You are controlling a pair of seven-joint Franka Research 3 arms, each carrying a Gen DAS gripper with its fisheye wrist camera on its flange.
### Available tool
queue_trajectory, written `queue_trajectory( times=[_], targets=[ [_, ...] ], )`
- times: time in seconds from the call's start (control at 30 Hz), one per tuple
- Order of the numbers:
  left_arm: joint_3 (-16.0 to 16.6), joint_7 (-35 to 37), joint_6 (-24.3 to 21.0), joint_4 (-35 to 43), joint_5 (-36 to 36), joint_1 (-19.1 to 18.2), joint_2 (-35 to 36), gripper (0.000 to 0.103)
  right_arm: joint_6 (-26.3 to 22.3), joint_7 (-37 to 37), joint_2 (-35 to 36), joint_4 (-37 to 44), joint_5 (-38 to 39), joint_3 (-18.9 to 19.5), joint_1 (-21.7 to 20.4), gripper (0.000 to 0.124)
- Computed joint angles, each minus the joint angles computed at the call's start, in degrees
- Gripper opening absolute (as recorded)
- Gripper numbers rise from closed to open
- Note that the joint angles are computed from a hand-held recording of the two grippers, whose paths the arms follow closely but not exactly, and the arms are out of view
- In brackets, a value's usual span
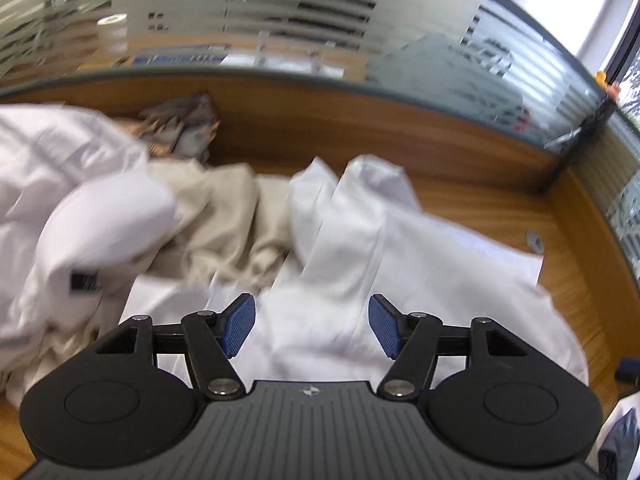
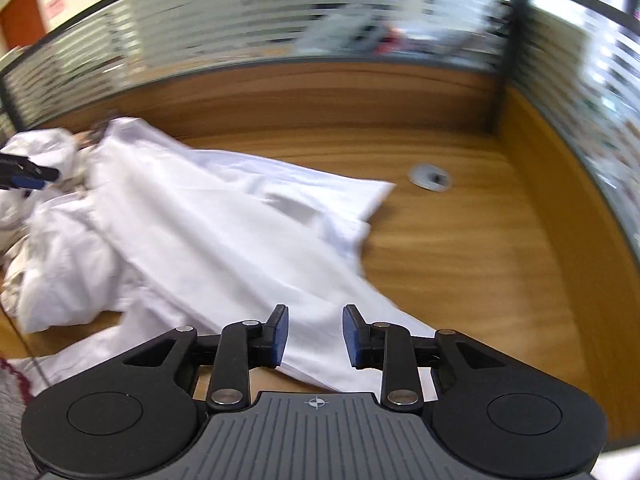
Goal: Fold clothes
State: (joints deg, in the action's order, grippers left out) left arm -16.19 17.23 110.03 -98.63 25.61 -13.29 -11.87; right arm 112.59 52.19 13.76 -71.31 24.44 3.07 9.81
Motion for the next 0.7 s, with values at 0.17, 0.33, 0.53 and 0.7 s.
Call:
queue_trajectory(
  times=[0.17, 0.33, 0.53, 0.7],
  targets=[
    [-1.04, -3.52, -2.22, -4.30, -1.18, -0.77, -3.26, 0.069, -2.44, -4.37, 2.42, 2.68, 1.94, 2.40, 2.05, 0.032],
    [-2.05, -5.45, -3.90, -6.47, -1.76, -1.68, -4.87, 0.069, -3.12, -8.86, 4.04, 3.75, 2.60, 4.21, 5.10, 0.035],
    [-2.37, -7.73, -3.38, -8.50, -3.26, -2.58, -6.03, 0.073, -1.08, -14.63, 5.16, 3.04, 2.15, 5.57, 8.79, 0.042],
    [-2.78, -7.42, -3.75, -8.16, -3.50, -3.29, -5.46, 0.075, 0.27, -16.86, 6.21, 2.14, -0.06, 6.05, 11.81, 0.052]
  ],
)
